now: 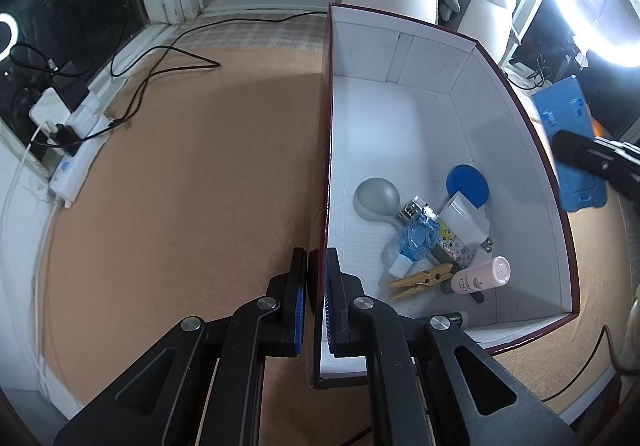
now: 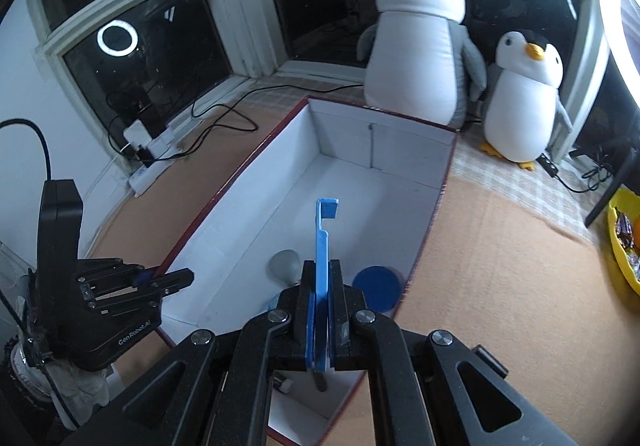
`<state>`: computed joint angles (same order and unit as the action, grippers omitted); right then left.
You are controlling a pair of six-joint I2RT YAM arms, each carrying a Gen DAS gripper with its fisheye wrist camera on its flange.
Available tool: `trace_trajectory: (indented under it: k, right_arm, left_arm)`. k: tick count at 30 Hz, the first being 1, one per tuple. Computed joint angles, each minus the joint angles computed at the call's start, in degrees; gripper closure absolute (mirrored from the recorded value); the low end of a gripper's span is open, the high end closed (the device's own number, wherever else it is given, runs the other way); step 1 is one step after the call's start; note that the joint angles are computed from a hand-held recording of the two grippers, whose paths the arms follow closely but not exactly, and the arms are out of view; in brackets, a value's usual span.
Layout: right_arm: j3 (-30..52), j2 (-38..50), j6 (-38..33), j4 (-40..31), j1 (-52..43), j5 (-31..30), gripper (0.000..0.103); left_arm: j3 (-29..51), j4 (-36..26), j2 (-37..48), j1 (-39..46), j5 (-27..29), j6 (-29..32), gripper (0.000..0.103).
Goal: Organize rigid objects
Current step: 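Carry the phone stand into the red box and open the right gripper, then move the right gripper back to the black cylinder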
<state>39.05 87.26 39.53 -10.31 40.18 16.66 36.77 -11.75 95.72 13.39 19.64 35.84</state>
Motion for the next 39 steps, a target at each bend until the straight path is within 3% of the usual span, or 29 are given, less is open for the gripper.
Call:
trace_trajectory:
  k: [11,29,33,39]
  right_arm:
    - [3.65,7.05,0.00,1.14,0.76,-2.32,0.099]
    - [5.32,10.37,-0.54,1.26,0.88,-3.29,0.098]
    - [4.54,9.64,-0.13,1.87,0.73,-3.20,0.074]
    - [1.73,5.98,1.40,2.60,0.41,-2.64,0.073]
  left_arm:
    - [0.26,-0.18,0.34,0.13,0.48,0.38,0.097]
    - [0.25,-0.43,0.23,-0.08,0.05,0.55,0.097]
    - [0.19,-0.32,0.18,-0.33,-0.18,0.62,0.097]
    - [0.64,-0.41,0.56,-0.45,-0.43,1.25,0.097]
